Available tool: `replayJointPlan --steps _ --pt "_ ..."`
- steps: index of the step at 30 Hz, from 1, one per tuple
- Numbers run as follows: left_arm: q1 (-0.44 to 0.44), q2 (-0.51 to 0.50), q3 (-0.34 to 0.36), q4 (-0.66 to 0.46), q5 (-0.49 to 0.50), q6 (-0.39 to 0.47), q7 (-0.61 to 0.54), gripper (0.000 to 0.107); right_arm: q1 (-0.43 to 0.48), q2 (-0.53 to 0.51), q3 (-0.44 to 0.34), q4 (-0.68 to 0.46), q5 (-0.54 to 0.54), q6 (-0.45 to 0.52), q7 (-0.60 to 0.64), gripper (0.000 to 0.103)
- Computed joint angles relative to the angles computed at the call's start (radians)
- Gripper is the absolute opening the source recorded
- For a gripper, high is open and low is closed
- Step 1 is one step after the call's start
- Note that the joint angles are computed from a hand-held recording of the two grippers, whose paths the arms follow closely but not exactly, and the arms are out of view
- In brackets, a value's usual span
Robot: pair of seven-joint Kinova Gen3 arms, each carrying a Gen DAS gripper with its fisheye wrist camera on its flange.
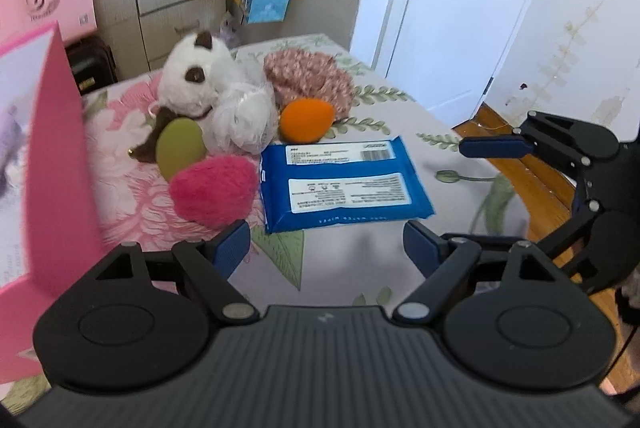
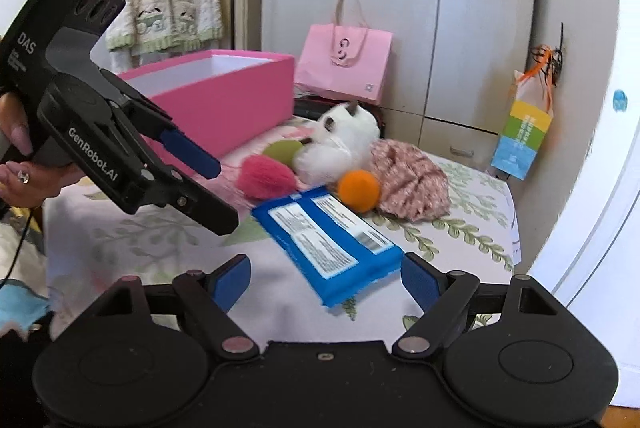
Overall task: Organize soft objects
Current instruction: 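Move the left tool back to the blue wet-wipes pack, then close the left gripper on the blue wet-wipes pack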
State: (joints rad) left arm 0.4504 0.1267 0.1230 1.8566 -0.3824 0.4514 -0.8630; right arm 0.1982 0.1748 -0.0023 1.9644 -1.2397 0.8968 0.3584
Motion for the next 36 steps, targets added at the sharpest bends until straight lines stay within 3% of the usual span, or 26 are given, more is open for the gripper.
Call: replayJointPlan --steps 2,6,8,12,15,18,20,22,26,30,36 --pt "-0.014 0.032 -0.001 -0.016 0.026 -0.006 -0.015 0.084 -0.009 0.025 -0.01 0.004 -0.023 -0.028 0.03 0.086" --pt "0.034 0.089 -0.054 -0.053 -0.029 0.008 0.056 0.084 -0.02 0.065 -0.031 -0.002 -0.043 -0.056 0.045 0.087" --pt "0.01 0.102 -0.041 -0.061 0.011 0.001 0.026 0.084 -0.022 0.073 -0.043 0.006 -0.071 -0.08 0.06 0.088" --pt "0.044 0.114 -0.104 -0.059 0.09 -0.029 -0.031 0.084 -0.03 0.083 -0.063 0.029 -0.147 -0.15 0.098 0.089" --pt "-0.075 0.097 0.004 -0.032 0.212 -0.066 -0.153 0.082 -0.052 0.096 -0.05 -0.009 -0.077 -0.176 0.058 0.09" --pt "-0.201 0.098 0.134 -0.032 0.327 -0.073 -0.275 0.082 -0.023 0.117 -0.056 -0.049 -0.02 -0.128 0.019 0.092" --pt "-0.227 0.108 0.154 -0.044 0.374 -0.063 -0.308 0.082 -0.021 0.141 -0.044 -0.078 0.022 -0.072 -0.038 0.092" --pt "-0.18 0.115 0.102 -0.049 0.362 -0.076 -0.277 0.082 0.014 0.153 -0.081 -0.074 0.01 -0.061 -0.031 0.092" --pt "-0.014 0.123 -0.079 -0.047 0.25 -0.117 -0.114 0.084 0.024 0.163 -0.096 -0.06 -0.037 -0.061 0.018 0.092" --pt "0.049 0.132 -0.145 -0.031 0.151 -0.169 0.019 0.082 0.017 0.171 -0.099 -0.064 -0.051 -0.079 0.012 0.092" --pt "0.31 0.165 -0.348 -0.064 -0.077 -0.103 0.236 0.077 -0.008 0.132 -0.102 0.011 -0.15 -0.167 0.063 0.092"
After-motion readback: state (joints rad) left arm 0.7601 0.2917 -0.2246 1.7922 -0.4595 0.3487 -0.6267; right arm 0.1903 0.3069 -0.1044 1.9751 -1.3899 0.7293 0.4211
